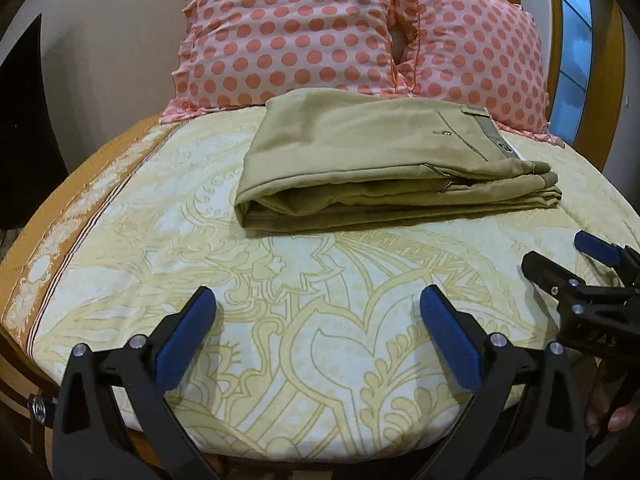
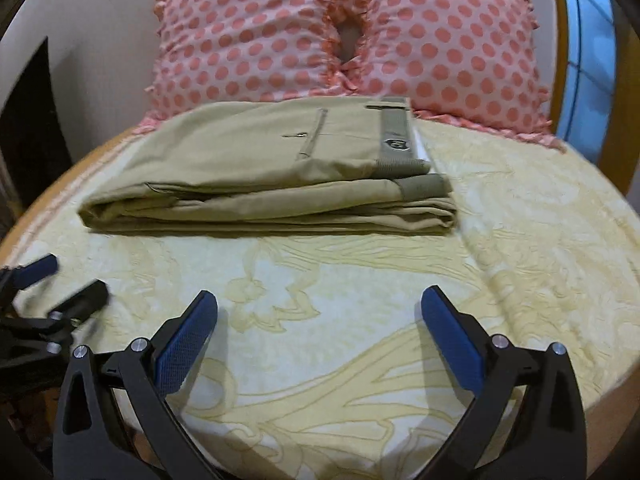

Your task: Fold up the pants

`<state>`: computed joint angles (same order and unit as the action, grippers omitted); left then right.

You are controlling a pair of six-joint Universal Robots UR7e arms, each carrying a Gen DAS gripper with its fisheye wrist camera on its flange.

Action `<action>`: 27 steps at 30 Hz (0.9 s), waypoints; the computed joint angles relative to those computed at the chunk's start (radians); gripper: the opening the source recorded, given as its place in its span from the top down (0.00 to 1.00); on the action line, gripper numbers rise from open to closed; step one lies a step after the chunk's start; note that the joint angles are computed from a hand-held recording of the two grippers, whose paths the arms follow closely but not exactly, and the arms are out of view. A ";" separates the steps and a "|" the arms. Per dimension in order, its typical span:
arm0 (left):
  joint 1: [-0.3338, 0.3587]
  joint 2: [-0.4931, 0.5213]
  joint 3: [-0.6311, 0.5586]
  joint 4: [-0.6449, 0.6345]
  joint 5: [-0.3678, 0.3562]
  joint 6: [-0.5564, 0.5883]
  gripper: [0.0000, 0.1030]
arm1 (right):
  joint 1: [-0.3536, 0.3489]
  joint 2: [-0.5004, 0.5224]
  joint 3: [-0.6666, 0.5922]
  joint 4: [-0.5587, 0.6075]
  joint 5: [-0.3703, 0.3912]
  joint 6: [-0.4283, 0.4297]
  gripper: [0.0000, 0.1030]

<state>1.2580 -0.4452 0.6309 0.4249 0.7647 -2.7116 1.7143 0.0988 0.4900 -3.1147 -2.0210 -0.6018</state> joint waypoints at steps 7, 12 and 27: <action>0.003 -0.030 0.066 -0.069 0.019 0.029 0.02 | -0.003 0.018 -0.007 -0.059 0.014 -0.016 0.01; 0.002 -0.031 0.069 -0.073 0.017 0.028 0.02 | -0.005 0.020 -0.013 -0.057 0.017 -0.018 0.01; 0.004 -0.030 0.066 -0.070 0.019 0.029 0.02 | -0.007 0.017 -0.009 -0.058 0.020 -0.020 0.01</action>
